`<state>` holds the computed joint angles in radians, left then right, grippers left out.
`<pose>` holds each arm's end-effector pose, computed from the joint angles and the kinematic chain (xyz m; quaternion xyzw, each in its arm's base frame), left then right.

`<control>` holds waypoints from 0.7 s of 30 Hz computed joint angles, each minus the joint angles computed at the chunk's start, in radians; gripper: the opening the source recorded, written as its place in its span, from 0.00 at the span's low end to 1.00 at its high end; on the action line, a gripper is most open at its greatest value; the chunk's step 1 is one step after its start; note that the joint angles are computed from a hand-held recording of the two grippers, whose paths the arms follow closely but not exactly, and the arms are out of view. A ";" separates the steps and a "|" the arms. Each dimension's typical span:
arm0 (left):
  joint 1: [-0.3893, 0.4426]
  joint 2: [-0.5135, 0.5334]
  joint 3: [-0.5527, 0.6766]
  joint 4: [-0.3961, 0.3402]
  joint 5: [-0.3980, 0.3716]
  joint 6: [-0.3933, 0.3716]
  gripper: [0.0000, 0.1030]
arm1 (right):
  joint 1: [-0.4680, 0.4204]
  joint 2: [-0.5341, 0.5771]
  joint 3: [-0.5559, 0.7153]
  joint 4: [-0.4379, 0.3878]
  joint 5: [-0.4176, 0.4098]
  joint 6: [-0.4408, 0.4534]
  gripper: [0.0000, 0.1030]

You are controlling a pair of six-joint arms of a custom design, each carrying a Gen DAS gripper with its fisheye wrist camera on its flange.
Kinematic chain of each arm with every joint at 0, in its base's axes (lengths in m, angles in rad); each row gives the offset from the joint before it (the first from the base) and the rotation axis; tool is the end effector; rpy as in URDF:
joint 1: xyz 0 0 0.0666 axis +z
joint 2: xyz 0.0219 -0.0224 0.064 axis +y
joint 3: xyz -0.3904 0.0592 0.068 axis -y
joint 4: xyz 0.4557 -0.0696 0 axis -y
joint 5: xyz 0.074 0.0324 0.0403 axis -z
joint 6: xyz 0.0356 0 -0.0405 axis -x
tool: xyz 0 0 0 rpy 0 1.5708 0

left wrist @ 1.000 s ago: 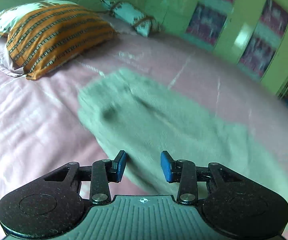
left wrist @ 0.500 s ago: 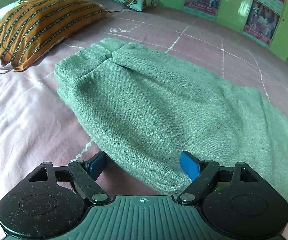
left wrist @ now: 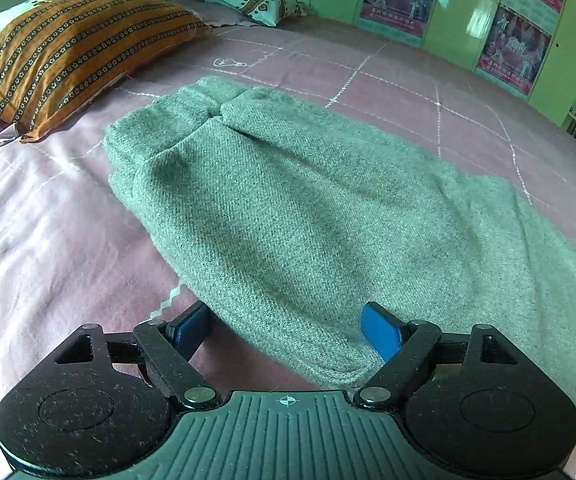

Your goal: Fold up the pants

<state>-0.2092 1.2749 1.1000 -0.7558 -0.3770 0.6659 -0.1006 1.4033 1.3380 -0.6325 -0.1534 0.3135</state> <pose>0.4777 -0.0884 0.3585 -0.2685 0.8949 0.0302 0.3553 0.5598 -0.0514 0.4268 -0.1282 0.8950 -0.0187 0.4268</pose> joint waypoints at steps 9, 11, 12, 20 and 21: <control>0.011 0.006 0.008 -0.007 0.030 -0.009 0.80 | -0.011 0.062 0.104 0.022 0.025 -0.053 0.00; 0.010 0.006 0.008 -0.005 0.027 -0.011 0.80 | -0.082 -0.006 0.076 0.098 -0.061 -0.204 0.00; 0.010 0.004 0.005 0.000 0.027 -0.013 0.80 | -0.125 -0.035 0.057 0.113 -0.112 -0.283 0.00; 0.008 0.002 0.001 0.005 0.029 -0.015 0.81 | -0.371 -0.113 -0.205 0.007 -0.361 -0.557 0.05; 0.009 0.002 0.002 0.004 0.033 -0.014 0.81 | -0.383 -0.132 -0.230 0.050 -0.363 -0.593 0.10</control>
